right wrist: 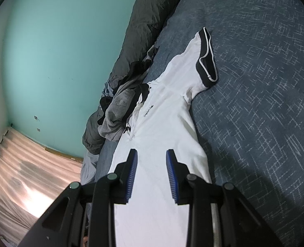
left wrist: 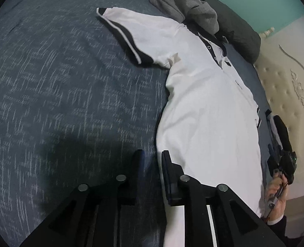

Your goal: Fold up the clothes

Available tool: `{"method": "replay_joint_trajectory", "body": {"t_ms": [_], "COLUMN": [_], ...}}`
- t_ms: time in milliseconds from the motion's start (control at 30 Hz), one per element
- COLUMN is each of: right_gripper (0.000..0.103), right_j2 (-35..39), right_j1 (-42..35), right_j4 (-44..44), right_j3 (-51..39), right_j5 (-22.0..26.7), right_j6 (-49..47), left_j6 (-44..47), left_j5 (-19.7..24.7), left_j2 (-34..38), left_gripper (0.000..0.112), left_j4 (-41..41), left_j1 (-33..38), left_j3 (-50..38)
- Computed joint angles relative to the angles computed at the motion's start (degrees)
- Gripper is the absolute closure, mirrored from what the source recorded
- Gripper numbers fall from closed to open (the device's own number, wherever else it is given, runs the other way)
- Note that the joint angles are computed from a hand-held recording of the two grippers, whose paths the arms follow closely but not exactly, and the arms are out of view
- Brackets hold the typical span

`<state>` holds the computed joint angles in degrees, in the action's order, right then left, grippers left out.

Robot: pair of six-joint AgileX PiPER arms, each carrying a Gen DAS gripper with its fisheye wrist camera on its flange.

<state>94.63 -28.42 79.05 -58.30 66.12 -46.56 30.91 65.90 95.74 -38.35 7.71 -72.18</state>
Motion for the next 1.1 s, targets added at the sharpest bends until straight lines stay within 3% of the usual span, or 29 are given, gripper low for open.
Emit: {"method": "replay_joint_trajectory", "body": {"t_ms": [333, 467, 500, 533, 800, 1100], "right_gripper": [0.074, 0.074, 0.074, 0.074, 0.074, 0.074], "right_j2": [-0.1, 0.1, 0.1, 0.1, 0.1, 0.0], "right_j1": [0.2, 0.1, 0.0, 0.0, -0.3, 0.3], "right_j4": [0.0, -0.1, -0.1, -0.1, 0.2, -0.2], "right_j3": [-0.1, -0.3, -0.3, -0.3, -0.5, -0.7], "right_j5": [0.0, 0.1, 0.2, 0.2, 0.5, 0.0], "right_j6": [0.2, 0.3, 0.3, 0.3, 0.5, 1.0], "left_j6": [1.2, 0.7, 0.6, 0.4, 0.2, -0.8], "left_j5": [-0.4, -1.8, -1.8, -1.7, 0.8, -1.0], "left_j2": [-1.7, -2.8, -3.0, -3.3, -5.7, -4.1], "left_gripper": [0.086, 0.092, 0.106, 0.109, 0.109, 0.11], "left_j4": [1.3, 3.5, 3.6, 3.7, 3.3, 4.7], "left_j1": [-2.3, -4.5, -4.7, -4.7, -1.4, -1.5], "left_j3": [3.3, 4.0, 3.9, 4.0, 2.3, 2.5]}}
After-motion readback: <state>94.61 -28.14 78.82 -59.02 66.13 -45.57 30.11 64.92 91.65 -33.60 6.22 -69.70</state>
